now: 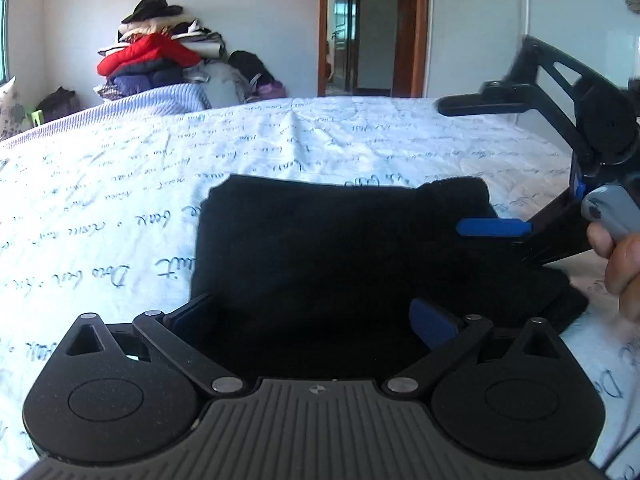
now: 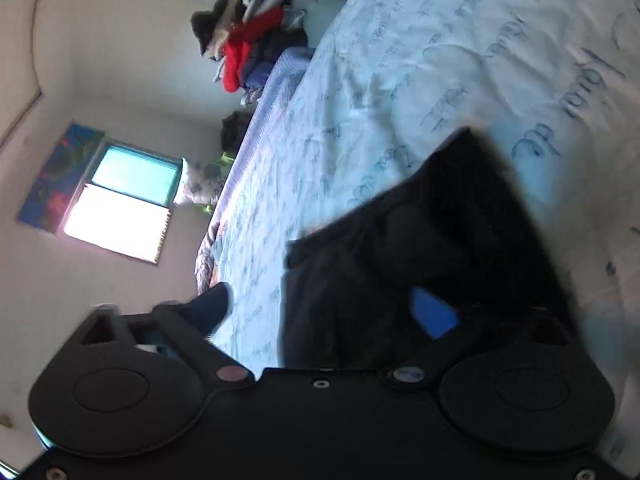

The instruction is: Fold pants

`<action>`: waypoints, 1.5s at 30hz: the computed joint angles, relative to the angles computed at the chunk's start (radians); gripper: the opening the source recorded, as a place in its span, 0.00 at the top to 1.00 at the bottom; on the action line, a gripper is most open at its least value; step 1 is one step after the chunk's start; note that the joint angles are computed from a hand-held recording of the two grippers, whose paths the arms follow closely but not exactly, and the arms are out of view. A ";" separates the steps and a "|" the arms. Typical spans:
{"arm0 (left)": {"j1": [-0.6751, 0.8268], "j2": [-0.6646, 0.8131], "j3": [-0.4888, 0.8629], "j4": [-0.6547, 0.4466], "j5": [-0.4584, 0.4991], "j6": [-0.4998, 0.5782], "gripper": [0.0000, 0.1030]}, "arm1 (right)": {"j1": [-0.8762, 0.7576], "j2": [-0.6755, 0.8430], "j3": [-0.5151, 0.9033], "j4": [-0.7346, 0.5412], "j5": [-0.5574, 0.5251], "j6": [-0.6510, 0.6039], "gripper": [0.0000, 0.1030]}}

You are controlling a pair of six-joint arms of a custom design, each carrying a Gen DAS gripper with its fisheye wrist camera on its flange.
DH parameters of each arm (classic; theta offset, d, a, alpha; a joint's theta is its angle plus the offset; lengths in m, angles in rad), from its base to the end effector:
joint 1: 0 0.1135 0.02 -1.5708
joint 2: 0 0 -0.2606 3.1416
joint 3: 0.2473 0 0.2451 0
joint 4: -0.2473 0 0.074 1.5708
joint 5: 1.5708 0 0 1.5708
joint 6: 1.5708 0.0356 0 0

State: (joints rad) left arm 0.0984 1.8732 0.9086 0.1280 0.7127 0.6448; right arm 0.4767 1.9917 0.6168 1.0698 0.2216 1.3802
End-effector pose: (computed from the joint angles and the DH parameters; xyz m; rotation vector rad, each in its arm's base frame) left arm 0.3505 0.0112 0.1262 0.8890 2.0158 -0.4519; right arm 0.3015 0.1469 0.0973 1.0227 1.7328 1.0441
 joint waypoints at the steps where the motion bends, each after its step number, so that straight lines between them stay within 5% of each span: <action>1: 0.011 -0.009 0.011 -0.015 0.010 -0.015 0.00 | 0.012 -0.046 -0.007 -0.067 0.031 0.008 0.06; 4: 0.006 -0.002 0.088 -0.047 0.028 -0.111 0.01 | 0.062 -0.152 -0.020 -0.161 0.179 -0.087 0.00; 9: -0.112 0.124 0.329 -0.242 -0.064 -0.158 0.01 | -0.065 -0.024 0.062 -0.008 -0.077 -0.073 0.00; 10: -0.141 0.172 0.407 -0.327 -0.109 -0.162 0.01 | -0.096 0.014 0.108 -0.048 -0.116 -0.058 0.00; 12: -0.173 0.194 0.422 -0.313 -0.165 -0.175 0.01 | -0.157 0.099 0.189 -0.118 -0.157 -0.066 0.03; 14: -0.176 0.181 0.435 -0.363 -0.176 -0.144 0.01 | -0.187 0.073 0.169 -0.138 -0.174 -0.003 0.15; 18: -0.111 0.178 0.485 -0.460 -0.084 -0.148 0.01 | -0.138 -0.082 0.131 -0.283 -0.098 -0.071 0.04; 23: -0.108 0.248 0.601 -0.516 -0.085 -0.247 0.01 | -0.041 -0.078 -0.011 0.005 -0.110 -0.049 0.00; 24: -0.126 0.278 0.631 -0.537 -0.111 -0.242 0.01 | -0.027 -0.066 -0.010 -0.031 -0.093 -0.022 0.00; 25: -0.139 0.285 0.611 -0.493 -0.143 -0.222 0.01 | -0.016 -0.048 -0.020 -0.045 -0.065 -0.011 0.02; 27: -0.154 0.255 0.534 -0.396 -0.201 -0.190 0.01 | -0.004 0.046 -0.116 0.219 -0.019 0.017 0.15; 28: -0.145 0.236 0.516 -0.394 -0.196 -0.191 0.01 | 0.006 0.031 -0.150 0.241 0.003 0.053 0.17; 31: -0.079 0.184 0.473 -0.426 -0.107 -0.198 0.01 | 0.119 -0.127 -0.236 0.143 0.183 0.060 0.00; 34: -0.017 0.149 0.402 -0.437 -0.011 -0.136 0.00 | 0.186 -0.050 -0.279 0.363 0.158 0.002 0.00; 37: -0.015 0.117 0.248 -0.249 -0.088 -0.013 0.00 | 0.197 0.030 -0.275 0.387 0.146 0.015 0.05; 38: 0.007 0.124 0.261 -0.276 -0.070 -0.033 0.00 | 0.204 0.023 -0.296 0.407 0.163 0.031 0.05; 39: 0.032 0.134 0.309 -0.362 -0.046 -0.053 0.01 | 0.211 -0.034 -0.303 0.337 0.185 0.042 0.04; 41: 0.066 0.117 0.345 -0.445 -0.031 -0.094 0.02 | 0.233 -0.253 -0.280 -0.005 0.253 -0.023 0.01; 45: 0.091 0.017 0.205 -0.302 0.025 -0.125 0.01 | 0.275 -0.416 -0.076 -0.585 0.401 -0.248 0.00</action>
